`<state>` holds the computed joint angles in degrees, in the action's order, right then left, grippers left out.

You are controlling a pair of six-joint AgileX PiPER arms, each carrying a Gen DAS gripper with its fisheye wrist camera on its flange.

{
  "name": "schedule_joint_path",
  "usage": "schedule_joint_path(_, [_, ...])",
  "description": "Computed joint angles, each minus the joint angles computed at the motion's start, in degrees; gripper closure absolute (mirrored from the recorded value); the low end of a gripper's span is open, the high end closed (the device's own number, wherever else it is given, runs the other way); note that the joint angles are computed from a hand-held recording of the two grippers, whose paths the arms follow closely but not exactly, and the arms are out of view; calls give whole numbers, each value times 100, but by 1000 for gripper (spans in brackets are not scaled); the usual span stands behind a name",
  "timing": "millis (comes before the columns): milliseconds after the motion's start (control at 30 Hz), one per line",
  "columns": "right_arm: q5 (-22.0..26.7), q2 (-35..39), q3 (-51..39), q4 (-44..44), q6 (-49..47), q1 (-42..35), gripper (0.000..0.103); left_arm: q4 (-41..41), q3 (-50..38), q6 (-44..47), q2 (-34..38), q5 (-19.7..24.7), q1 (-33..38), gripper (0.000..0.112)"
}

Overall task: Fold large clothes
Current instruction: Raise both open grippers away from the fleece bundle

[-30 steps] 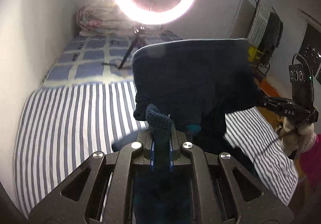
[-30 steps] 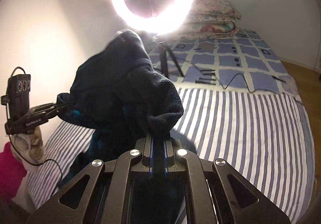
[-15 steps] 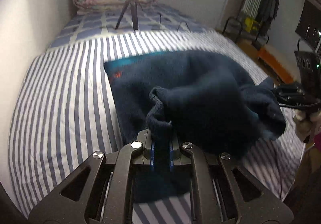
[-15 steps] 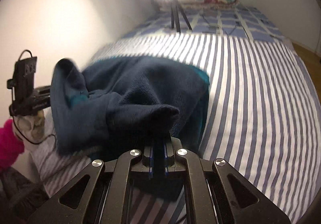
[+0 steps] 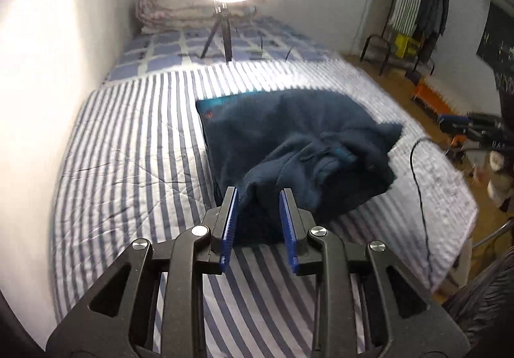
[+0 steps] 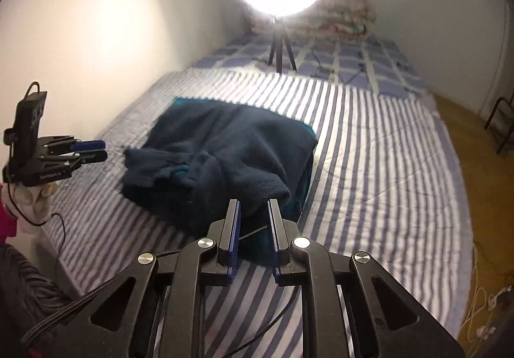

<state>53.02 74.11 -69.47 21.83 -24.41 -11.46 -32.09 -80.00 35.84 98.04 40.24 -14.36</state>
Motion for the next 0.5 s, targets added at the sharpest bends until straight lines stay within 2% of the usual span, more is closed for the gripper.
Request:
schedule_joint_path(67, [201, -323, -43, 69, 31, -86, 88, -212, 9, 21, -375, 384, 201, 84])
schedule_joint_path(100, [307, -472, -90, 68, 84, -113, 87, -285, -11, 16, -474, 507, 269, 76])
schedule_joint_path(167, [501, -755, -175, 42, 172, -123, 78, -565, -94, 40, -758, 889, 495, 66])
schedule_joint_path(200, [546, -911, -188, -4, 238, -80, 68, -651, -172, 33, -834, 1054, 588, 66])
schedule_joint_path(233, [649, -1103, -268, -102, 337, -19, 66, -710, -320, -32, -921, 1295, 680, 65])
schedule_joint_path(267, [736, -1282, -353, -186, 396, 55, 66, -724, -402, -104, -995, 1444, 722, 65])
schedule_joint_path(333, [895, -1483, -582, -513, 615, 328, 65, -838, -653, -301, -1093, 1818, 870, 55])
schedule_joint_path(400, [1009, -1592, -768, -914, 917, 669, 61, -1140, -802, -413, -1085, 2098, 1055, 48])
schedule_joint_path(433, [1074, -1629, -813, -887, 924, 668, 54, -1235, -793, -482, -1101, 2142, 1090, 47])
schedule_joint_path(500, [1127, -1670, -778, -543, 777, 409, 48, -1470, -820, -625, -973, 2259, 1182, 47])
